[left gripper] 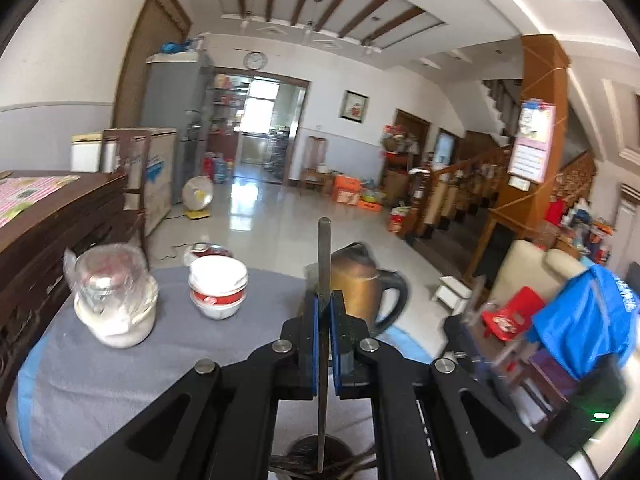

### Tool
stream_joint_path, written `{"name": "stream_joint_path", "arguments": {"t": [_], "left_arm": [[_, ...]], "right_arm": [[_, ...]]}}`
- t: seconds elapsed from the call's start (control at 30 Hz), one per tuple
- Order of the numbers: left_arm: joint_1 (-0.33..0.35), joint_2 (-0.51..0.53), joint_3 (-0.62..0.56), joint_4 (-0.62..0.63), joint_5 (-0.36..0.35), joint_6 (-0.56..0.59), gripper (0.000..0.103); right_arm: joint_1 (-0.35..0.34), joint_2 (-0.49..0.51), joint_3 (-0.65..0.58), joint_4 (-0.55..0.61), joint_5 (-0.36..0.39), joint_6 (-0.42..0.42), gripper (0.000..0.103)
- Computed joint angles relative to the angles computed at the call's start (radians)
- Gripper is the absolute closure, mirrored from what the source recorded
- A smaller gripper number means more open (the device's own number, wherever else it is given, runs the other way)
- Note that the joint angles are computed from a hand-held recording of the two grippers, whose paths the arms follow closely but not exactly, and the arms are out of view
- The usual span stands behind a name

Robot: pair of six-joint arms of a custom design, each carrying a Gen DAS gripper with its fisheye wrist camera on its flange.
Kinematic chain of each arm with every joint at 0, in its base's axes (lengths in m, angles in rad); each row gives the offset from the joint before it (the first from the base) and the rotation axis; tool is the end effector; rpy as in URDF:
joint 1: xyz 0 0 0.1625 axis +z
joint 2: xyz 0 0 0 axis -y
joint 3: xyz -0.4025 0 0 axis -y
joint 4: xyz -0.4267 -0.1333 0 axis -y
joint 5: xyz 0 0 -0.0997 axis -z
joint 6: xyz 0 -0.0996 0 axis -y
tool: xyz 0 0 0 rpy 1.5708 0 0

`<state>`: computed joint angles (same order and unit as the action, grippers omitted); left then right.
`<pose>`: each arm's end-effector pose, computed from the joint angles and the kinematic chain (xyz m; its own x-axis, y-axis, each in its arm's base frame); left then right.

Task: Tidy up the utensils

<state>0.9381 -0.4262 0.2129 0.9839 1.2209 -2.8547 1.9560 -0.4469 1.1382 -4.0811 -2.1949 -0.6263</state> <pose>-0.3269 -0.7290 0.2825 -0.7495 0.5015 -0.4321 0.6506 0.4377 -0.6206 0.3497 -0.6627 0.1809 -0.8358 0.3117 0.4519 -0.4908 -0.0555 -0.8695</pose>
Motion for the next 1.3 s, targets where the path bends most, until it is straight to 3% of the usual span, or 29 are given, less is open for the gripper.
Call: {"name": "stream_joint_path", "arguments": {"t": [0.03,0.2,0.4,0.5,0.8,1.3], "left_arm": [[0.007,-0.013,0.042,-0.028,-0.006,-0.01,0.098],[0.034,0.031,0.029,0.012,-0.032,-0.058,0.098],[0.037,-0.042,0.171,-0.041,-0.05,-0.015,0.097],[0.033,-0.124,0.313,-0.114,-0.071,0.041,0.096],[0.025,-0.239,0.493,-0.167,-0.108,0.091,0.093],[0.026,-0.346,0.634,-0.183,-0.177,0.079,0.086]], "right_arm": [[-0.001,0.004,-0.001,-0.002,0.0,-0.008,0.097],[-0.001,0.018,0.002,0.006,-0.01,-0.066,0.096],[-0.002,-0.016,0.081,0.018,-0.022,-0.045,0.096],[0.002,-0.036,0.127,0.007,-0.025,-0.053,0.096],[0.026,-0.065,0.212,-0.01,-0.051,-0.068,0.096],[0.05,-0.068,0.245,0.039,-0.096,-0.03,0.095]]}}
